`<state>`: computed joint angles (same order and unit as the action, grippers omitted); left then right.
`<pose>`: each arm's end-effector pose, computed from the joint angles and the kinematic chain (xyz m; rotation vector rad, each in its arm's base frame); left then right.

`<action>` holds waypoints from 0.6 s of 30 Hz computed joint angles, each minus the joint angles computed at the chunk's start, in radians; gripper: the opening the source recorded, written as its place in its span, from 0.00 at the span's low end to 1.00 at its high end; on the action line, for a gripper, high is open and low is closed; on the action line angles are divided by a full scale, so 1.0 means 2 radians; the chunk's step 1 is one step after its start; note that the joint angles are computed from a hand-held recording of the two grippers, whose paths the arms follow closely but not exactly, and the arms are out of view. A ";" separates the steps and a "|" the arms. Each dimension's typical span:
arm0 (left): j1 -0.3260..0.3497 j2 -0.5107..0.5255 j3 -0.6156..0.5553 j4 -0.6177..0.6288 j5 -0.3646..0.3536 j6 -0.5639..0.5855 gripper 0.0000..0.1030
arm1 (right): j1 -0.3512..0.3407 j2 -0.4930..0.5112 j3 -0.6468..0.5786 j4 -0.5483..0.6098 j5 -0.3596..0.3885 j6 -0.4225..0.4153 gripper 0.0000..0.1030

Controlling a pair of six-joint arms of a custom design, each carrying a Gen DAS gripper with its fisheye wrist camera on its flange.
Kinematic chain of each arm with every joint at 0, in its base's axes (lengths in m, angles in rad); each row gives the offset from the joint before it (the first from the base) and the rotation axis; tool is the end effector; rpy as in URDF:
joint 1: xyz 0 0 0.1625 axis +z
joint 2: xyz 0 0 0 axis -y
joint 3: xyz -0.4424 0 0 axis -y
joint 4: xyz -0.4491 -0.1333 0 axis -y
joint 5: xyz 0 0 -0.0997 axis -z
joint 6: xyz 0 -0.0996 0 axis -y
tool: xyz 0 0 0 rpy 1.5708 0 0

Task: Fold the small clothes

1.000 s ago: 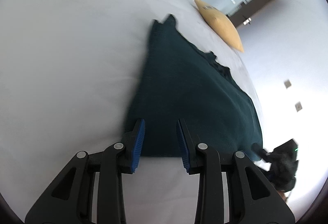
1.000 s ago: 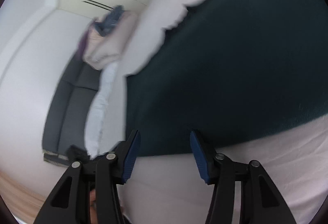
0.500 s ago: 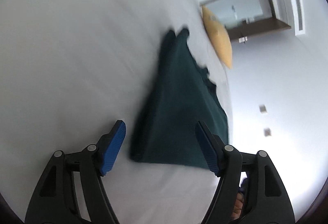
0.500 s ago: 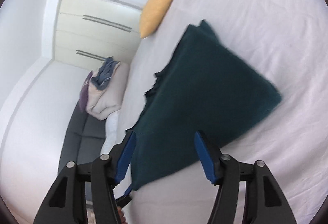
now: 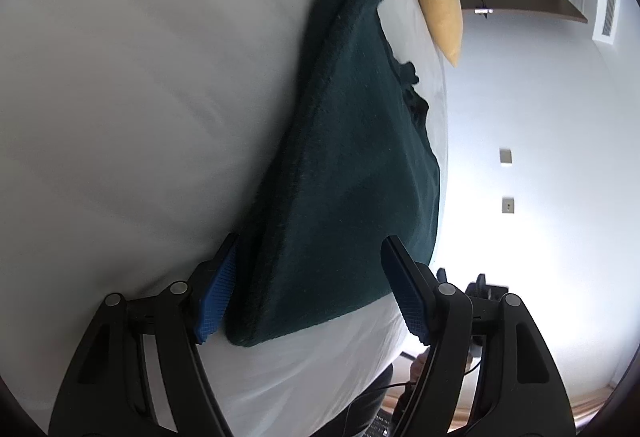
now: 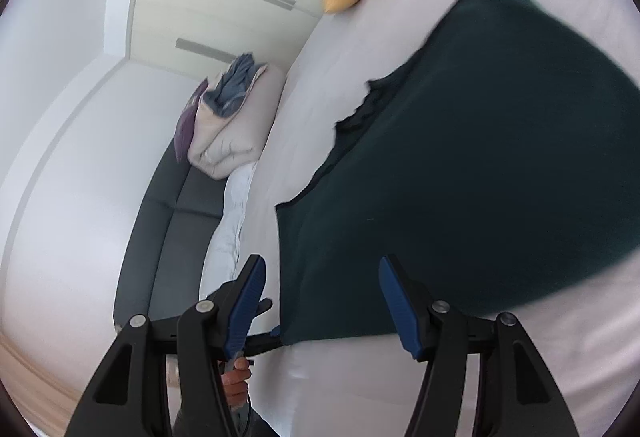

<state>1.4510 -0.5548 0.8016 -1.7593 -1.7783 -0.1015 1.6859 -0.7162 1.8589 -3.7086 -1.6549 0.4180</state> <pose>0.0038 -0.9124 0.1827 -0.0180 -2.9394 -0.1190 0.1996 -0.6390 0.0740 0.4528 2.5718 -1.3968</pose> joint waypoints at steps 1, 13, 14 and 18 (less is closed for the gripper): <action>0.000 0.006 -0.008 0.004 -0.005 0.001 0.67 | 0.002 0.003 -0.011 0.016 0.000 -0.005 0.61; 0.009 0.008 0.005 -0.020 -0.035 -0.012 0.12 | 0.002 0.049 -0.132 0.167 0.006 -0.032 0.61; 0.008 0.006 0.007 -0.026 -0.037 -0.013 0.10 | 0.001 0.053 -0.141 0.176 0.006 -0.032 0.61; -0.001 -0.008 0.026 -0.060 -0.038 -0.015 0.09 | -0.004 0.068 -0.174 0.219 0.002 -0.031 0.61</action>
